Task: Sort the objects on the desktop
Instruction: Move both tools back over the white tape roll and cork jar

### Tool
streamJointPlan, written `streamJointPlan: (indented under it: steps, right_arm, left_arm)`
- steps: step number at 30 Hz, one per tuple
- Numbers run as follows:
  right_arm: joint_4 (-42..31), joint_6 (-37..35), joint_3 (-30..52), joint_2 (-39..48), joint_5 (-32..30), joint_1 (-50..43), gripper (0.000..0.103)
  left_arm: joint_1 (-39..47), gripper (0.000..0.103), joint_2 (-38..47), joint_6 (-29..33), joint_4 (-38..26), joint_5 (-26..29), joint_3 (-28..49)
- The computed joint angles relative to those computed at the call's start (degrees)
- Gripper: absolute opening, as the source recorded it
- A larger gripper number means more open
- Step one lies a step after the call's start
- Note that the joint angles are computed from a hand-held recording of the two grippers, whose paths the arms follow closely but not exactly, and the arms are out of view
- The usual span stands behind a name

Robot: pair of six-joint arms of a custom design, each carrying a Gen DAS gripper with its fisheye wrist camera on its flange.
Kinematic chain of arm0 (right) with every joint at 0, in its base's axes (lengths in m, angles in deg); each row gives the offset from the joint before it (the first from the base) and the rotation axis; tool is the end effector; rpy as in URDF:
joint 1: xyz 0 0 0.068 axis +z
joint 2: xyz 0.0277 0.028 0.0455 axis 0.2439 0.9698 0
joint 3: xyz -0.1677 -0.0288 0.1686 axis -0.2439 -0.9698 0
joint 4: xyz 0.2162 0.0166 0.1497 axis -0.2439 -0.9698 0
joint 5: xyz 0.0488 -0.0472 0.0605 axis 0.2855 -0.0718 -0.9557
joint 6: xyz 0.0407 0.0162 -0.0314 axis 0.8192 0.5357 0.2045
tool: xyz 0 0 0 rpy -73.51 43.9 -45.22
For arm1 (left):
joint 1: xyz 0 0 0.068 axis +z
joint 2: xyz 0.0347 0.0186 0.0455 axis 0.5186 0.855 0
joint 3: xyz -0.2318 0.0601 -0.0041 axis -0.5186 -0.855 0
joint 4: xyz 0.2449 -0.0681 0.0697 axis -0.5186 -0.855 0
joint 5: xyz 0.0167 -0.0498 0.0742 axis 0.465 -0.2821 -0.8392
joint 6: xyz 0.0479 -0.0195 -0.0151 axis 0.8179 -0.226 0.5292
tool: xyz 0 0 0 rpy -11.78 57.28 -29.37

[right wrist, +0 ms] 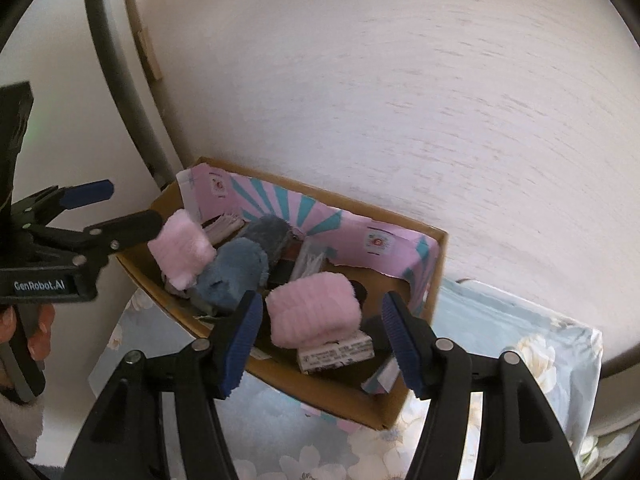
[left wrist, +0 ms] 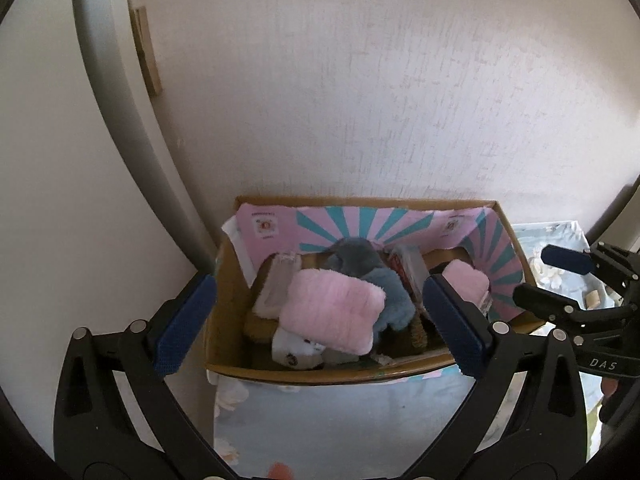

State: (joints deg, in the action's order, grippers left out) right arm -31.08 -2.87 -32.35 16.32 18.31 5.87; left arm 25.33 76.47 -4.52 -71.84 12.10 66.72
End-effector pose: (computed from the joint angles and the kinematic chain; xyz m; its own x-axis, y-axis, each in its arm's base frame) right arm 0.2150 -0.0144 0.1698 -0.6688 -0.4197 -0.6137 -0.5764 0.8140 0.0714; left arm 0.2863 -0.0290 0.2805 -0.7506 0.0166 -0.6605 0.0431 0.9988 -0.0238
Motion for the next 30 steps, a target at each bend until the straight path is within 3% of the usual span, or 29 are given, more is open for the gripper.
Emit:
streamJointPlan:
  steps: [9, 18, 23, 30]
  right_arm:
    - [-8.4, -8.0, 2.9, -2.1, -5.7, -15.0, 0.058]
    - [-13.5, -19.9, 10.1, 7.5, -9.5, -38.5, 0.058]
    - [-7.7, -22.5, 11.9, 15.7, -9.2, -48.7, 0.058]
    - [12.1, -22.1, 11.3, 31.8, -9.0, -56.5, 0.058]
  left_arm:
    - [-8.2, 0.103, 1.9, -2.4, -0.6, 0.5, 6.9]
    - [-26.8, 0.103, 14.4, -7.4, 1.3, -3.0, 18.5]
    - [-35.9, 0.103, 25.3, -9.9, 4.0, -5.5, 23.1]
    - [-41.3, 0.102, 41.5, -13.7, 9.8, -7.9, 29.9]
